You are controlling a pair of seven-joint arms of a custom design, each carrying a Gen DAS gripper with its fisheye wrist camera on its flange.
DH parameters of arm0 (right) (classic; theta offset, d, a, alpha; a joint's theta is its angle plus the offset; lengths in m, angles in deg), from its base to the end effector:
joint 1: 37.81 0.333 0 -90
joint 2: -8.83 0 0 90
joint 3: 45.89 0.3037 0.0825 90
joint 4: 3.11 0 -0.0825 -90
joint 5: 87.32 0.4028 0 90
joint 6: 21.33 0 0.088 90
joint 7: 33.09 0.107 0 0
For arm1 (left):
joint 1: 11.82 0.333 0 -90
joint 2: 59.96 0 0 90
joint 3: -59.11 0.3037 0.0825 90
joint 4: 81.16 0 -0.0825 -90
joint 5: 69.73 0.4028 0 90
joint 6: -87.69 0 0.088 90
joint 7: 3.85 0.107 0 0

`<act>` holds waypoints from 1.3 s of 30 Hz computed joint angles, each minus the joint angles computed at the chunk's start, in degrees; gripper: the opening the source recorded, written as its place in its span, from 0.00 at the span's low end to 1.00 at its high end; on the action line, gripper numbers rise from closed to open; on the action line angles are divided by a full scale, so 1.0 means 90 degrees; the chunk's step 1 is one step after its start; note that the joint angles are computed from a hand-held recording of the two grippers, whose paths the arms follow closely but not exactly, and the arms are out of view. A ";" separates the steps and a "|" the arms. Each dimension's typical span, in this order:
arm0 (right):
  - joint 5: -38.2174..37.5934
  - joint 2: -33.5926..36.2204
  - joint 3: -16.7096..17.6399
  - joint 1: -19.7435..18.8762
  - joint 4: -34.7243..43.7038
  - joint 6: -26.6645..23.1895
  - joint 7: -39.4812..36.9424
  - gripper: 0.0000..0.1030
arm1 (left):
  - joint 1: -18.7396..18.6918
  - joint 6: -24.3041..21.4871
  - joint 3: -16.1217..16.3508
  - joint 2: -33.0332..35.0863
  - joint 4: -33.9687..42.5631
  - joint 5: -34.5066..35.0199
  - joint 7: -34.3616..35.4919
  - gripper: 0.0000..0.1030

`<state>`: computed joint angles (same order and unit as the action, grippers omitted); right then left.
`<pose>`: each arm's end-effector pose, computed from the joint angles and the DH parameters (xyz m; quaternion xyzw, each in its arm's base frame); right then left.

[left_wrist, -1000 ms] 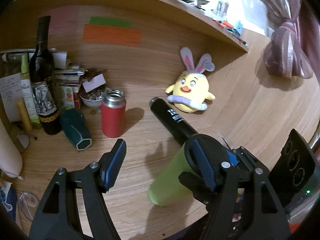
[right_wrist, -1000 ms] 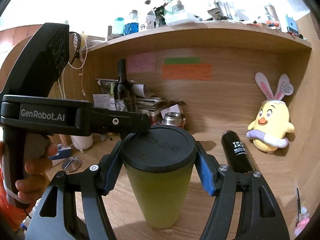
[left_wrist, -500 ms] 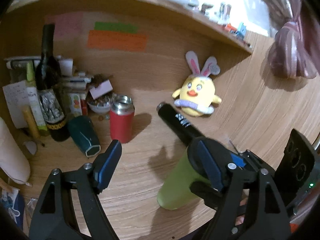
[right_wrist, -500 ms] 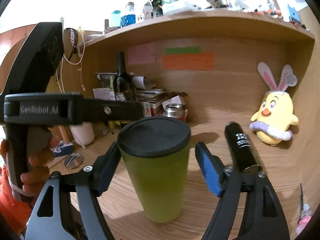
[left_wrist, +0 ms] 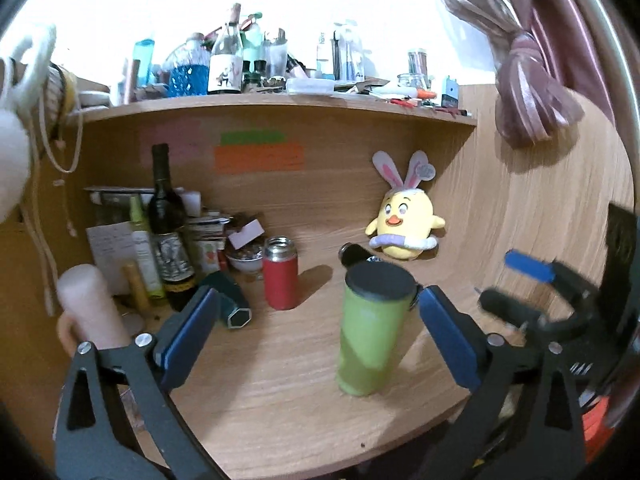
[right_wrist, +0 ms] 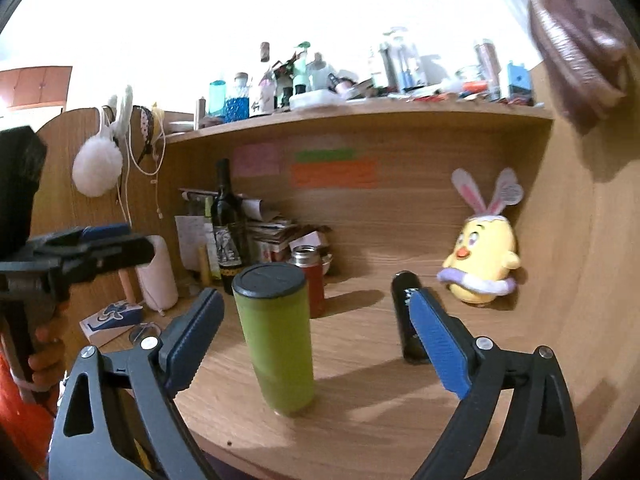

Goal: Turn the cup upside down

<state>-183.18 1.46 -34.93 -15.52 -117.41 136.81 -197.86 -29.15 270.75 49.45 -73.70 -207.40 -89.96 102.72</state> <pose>0.4579 0.3556 0.5614 -0.5930 0.5117 -0.3892 0.4848 0.4925 -0.2240 0.6110 -0.4458 0.6857 -0.4869 0.3066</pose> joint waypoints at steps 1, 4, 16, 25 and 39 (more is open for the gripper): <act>-0.0005 -0.0123 0.0010 0.0011 -0.0120 -0.0032 0.0044 0.90 | 0.0387 0.0109 -0.0375 -0.0120 -0.0177 0.0176 -0.0238 0.99; 0.0026 -0.0476 0.0101 0.0026 -0.0493 -0.0170 0.0159 0.90 | 0.1084 0.0372 -0.1089 -0.0428 -0.0622 0.0462 -0.0778 0.99; 0.0224 -0.1090 0.0557 0.0050 -0.1165 -0.0810 0.0035 0.90 | 0.1275 0.0977 -0.1532 -0.0871 -0.1310 0.0286 -0.1280 1.00; 0.0077 -0.0947 0.0590 0.0116 -0.1045 -0.1005 0.0052 1.00 | 0.1299 0.0992 -0.1569 -0.0832 -0.1314 0.0267 -0.1313 1.00; 0.0194 -0.1020 0.0496 0.0072 -0.1118 -0.0779 0.0302 1.00 | 0.1491 0.1157 -0.1825 -0.0919 -0.1404 0.0178 -0.1220 1.00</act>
<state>-181.44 -7.72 -30.47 -14.88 -127.48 129.80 -195.14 -15.73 281.17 33.03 -81.97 -220.04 -88.36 91.74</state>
